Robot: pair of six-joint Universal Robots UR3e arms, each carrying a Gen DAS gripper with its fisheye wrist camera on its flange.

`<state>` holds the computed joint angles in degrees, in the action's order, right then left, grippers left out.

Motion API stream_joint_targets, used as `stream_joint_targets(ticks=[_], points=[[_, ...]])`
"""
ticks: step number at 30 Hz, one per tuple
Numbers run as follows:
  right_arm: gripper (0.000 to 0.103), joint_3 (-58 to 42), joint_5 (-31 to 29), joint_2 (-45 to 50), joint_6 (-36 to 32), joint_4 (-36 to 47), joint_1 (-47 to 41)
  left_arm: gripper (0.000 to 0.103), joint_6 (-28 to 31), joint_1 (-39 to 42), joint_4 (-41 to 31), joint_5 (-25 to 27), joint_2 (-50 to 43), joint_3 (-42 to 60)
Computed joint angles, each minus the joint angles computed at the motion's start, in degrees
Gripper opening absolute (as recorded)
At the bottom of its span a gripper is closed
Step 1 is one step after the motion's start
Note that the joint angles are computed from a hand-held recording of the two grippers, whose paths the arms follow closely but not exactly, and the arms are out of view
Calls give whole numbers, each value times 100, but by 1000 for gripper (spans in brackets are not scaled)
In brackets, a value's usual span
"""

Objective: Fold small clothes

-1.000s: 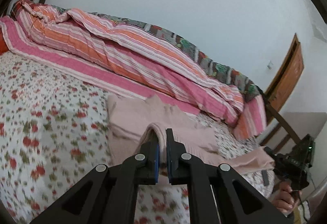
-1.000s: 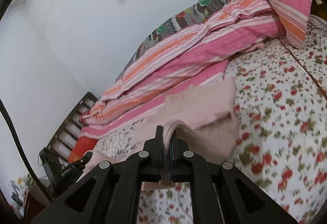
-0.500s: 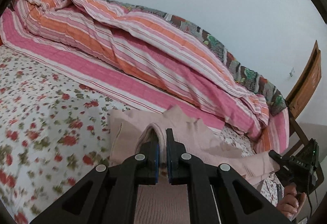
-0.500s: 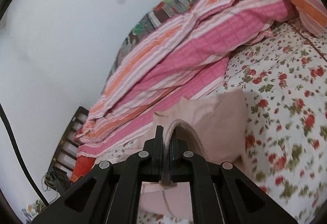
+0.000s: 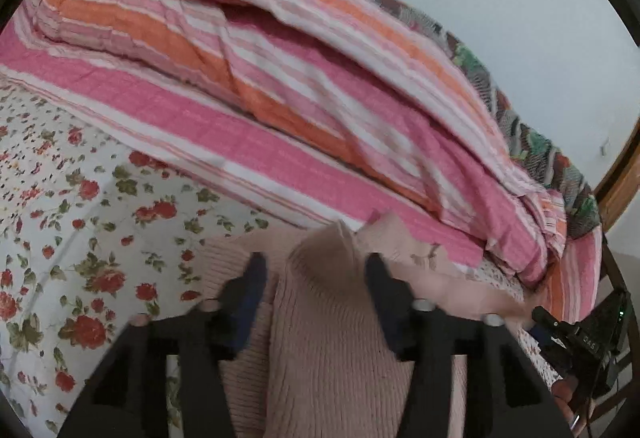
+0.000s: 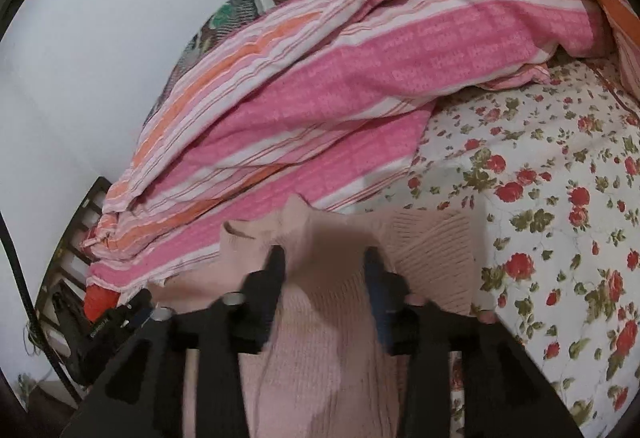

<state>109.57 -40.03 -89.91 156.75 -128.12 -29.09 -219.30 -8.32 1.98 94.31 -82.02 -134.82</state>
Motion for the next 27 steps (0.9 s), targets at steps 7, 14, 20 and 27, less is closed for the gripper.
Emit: stream_joint_targets(ticks=[7,14,20,27], points=[[43,-100,-414,-411,-236,468,-7,56,100,-385,-659,426,257,212],[43,697,-678,-2074,-1890,2016,-937,59,-207,-1359,-1258,1153,729,2],[44,1231,-876,-3656,-3972,4450,-2390,62,-1282,-2554,-1553,1779,1294,-699],[46,1334,-1166,-4232,-5408,6302,-3366,62,-2098,-3349,-692,1880,1221,-1444]])
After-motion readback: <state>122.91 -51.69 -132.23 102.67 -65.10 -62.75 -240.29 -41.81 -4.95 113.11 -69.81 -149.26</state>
